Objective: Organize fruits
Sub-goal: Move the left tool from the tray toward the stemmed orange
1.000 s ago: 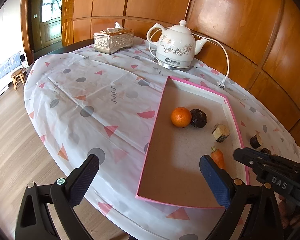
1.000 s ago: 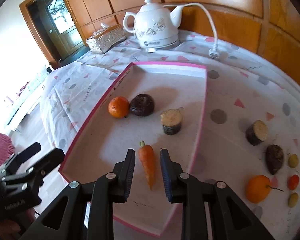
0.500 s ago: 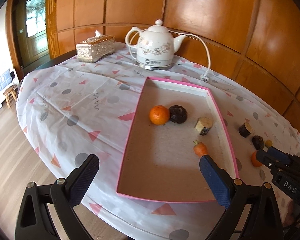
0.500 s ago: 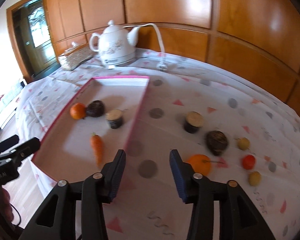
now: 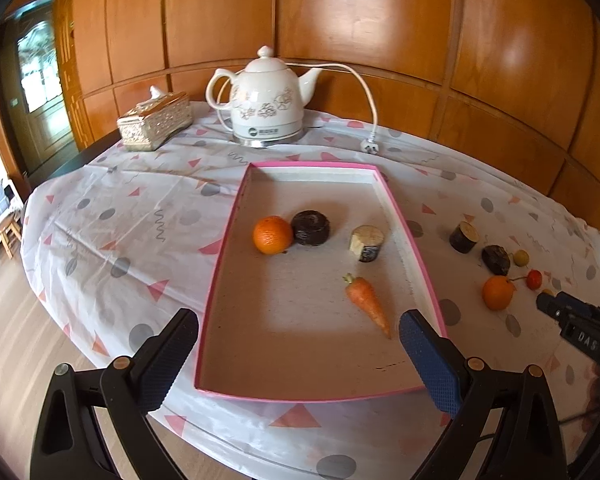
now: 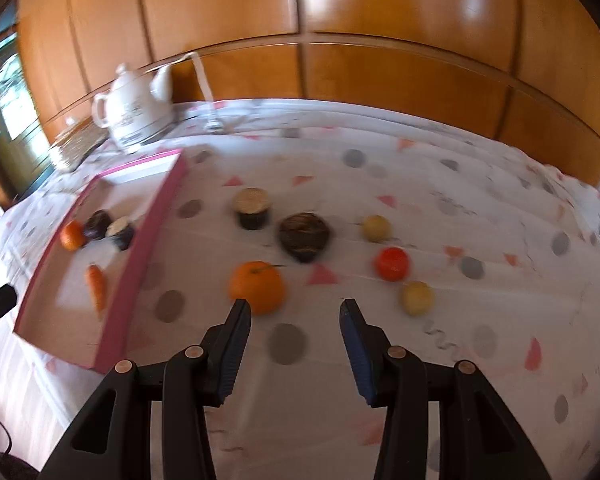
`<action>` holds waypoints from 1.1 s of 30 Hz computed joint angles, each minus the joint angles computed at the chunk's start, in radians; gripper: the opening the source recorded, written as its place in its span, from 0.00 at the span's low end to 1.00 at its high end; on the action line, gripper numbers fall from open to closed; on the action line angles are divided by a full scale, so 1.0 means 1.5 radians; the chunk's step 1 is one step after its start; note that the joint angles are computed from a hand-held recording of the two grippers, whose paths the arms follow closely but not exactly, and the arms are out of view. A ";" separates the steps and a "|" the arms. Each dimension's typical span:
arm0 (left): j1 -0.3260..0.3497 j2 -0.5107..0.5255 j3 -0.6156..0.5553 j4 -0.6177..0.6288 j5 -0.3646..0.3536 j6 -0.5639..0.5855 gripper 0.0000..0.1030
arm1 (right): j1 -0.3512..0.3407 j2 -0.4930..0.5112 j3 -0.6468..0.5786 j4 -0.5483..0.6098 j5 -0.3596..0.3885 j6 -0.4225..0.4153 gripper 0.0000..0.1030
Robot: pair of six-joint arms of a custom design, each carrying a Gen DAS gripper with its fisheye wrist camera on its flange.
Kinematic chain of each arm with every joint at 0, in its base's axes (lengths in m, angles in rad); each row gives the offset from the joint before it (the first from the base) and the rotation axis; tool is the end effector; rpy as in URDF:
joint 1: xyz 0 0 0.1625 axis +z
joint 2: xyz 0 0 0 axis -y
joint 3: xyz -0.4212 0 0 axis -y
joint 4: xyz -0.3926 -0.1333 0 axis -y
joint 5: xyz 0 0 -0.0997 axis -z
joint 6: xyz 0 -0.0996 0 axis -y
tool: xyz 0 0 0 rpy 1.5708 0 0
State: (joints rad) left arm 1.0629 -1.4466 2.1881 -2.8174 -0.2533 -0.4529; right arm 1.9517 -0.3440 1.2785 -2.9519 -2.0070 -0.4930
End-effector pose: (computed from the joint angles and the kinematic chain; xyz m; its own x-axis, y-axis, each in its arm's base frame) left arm -0.0138 -0.4971 0.3417 -0.5880 -0.5931 -0.5500 0.1872 0.5618 -0.8058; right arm 0.3667 -0.6704 -0.0496 -0.6423 -0.5439 0.5401 -0.7257 0.6583 -0.2001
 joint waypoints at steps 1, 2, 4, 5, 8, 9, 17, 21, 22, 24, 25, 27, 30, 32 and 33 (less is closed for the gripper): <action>-0.001 0.004 -0.002 -0.005 -0.001 0.009 0.98 | -0.004 -0.003 0.001 -0.006 -0.005 0.006 0.46; -0.002 0.007 -0.003 -0.007 -0.001 0.015 0.98 | -0.007 -0.005 0.003 -0.011 -0.009 0.011 0.46; -0.005 0.015 -0.006 -0.013 -0.003 0.029 0.98 | -0.013 -0.009 0.005 -0.020 -0.019 0.020 0.46; -0.006 0.018 -0.007 -0.016 -0.004 0.035 0.98 | -0.016 -0.011 0.006 -0.026 -0.023 0.023 0.46; -0.008 0.028 -0.011 -0.027 -0.009 0.057 0.98 | -0.025 -0.019 0.014 -0.044 -0.039 0.034 0.46; -0.009 0.032 -0.014 -0.030 -0.014 0.066 0.98 | -0.027 -0.021 0.016 -0.049 -0.045 0.036 0.46; -0.007 0.047 -0.032 -0.033 -0.065 0.115 0.98 | -0.053 -0.033 0.032 -0.097 -0.100 0.050 0.46; -0.004 0.064 -0.053 -0.018 -0.087 0.141 0.97 | -0.064 -0.035 0.035 -0.116 -0.121 0.060 0.46; -0.004 0.069 -0.059 -0.018 -0.098 0.153 0.97 | -0.067 -0.035 0.035 -0.123 -0.128 0.063 0.46; -0.004 0.077 -0.068 -0.019 -0.111 0.168 0.97 | -0.073 -0.036 0.035 -0.134 -0.139 0.068 0.46; -0.004 0.083 -0.074 -0.020 -0.119 0.178 0.97 | -0.075 -0.036 0.034 -0.137 -0.143 0.071 0.46; -0.003 0.091 -0.086 -0.020 -0.139 0.192 0.95 | -0.080 -0.035 0.032 -0.146 -0.155 0.074 0.46; -0.001 0.105 -0.106 -0.006 -0.166 0.204 0.91 | -0.088 -0.038 0.032 -0.152 -0.165 0.085 0.46; 0.001 0.114 -0.118 0.003 -0.180 0.214 0.87 | -0.092 -0.038 0.033 -0.154 -0.168 0.088 0.46; 0.003 0.119 -0.124 0.006 -0.187 0.219 0.86 | -0.093 -0.038 0.033 -0.155 -0.169 0.088 0.46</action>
